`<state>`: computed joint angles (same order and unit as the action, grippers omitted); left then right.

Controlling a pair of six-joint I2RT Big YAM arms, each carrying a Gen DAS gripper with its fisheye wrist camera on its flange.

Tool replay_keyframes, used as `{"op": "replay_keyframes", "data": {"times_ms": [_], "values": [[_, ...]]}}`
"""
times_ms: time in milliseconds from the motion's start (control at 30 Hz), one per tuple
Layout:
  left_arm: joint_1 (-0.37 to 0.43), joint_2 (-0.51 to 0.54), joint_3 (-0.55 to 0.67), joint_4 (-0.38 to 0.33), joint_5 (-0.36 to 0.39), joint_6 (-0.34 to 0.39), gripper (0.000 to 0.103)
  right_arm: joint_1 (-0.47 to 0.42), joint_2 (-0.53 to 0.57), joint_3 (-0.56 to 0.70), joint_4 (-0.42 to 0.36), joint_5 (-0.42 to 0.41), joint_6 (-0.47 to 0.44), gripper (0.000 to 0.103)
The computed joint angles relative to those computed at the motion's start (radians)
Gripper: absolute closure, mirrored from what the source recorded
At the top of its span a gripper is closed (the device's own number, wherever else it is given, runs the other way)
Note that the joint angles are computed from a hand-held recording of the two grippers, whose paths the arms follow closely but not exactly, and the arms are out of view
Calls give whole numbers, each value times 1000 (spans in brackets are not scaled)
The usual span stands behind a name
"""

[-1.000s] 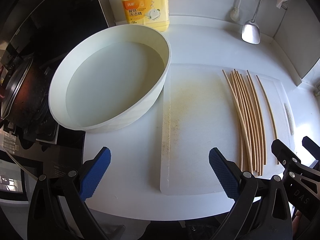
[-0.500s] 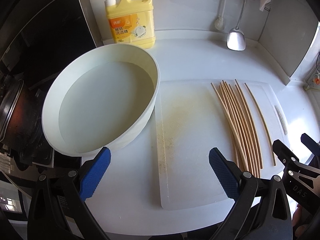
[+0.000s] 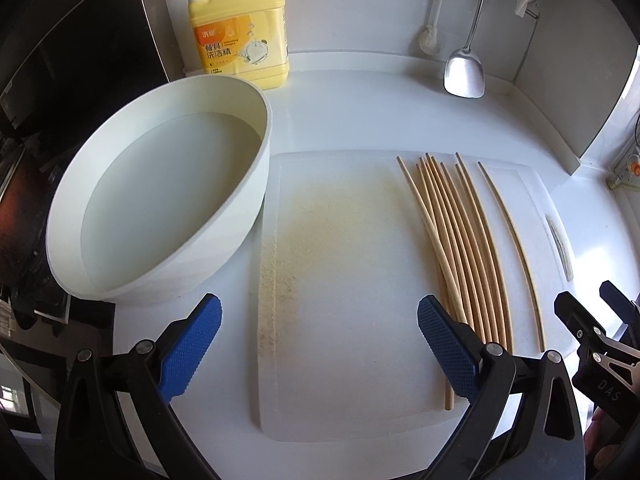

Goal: Organize utensils
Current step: 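Move both tools toward the chopsticks and open around one chopstick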

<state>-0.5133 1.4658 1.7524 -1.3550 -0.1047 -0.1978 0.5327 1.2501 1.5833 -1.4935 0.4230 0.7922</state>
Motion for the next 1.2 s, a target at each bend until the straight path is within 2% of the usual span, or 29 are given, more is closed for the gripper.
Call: {"op": "replay_keyframes", "data": {"times_ms": [233,500,633,967,1200], "values": [[-71,-27,-73,93,-106,-120,6,-73,-66,-121,121,-43,-146,9],[-104,-38,-123,189,-137,-166,6,-126,-83,-175,203,-55,-198,9],[-116,-30,-139,201,-148,-189,6,-123,-74,-190,232,-40,-214,9],[-117,-35,-170,231,-147,-206,6,-103,-33,-190,238,26,-247,9],[-120,-17,-161,229,-144,-201,6,-117,-42,-207,234,37,-244,9]]}}
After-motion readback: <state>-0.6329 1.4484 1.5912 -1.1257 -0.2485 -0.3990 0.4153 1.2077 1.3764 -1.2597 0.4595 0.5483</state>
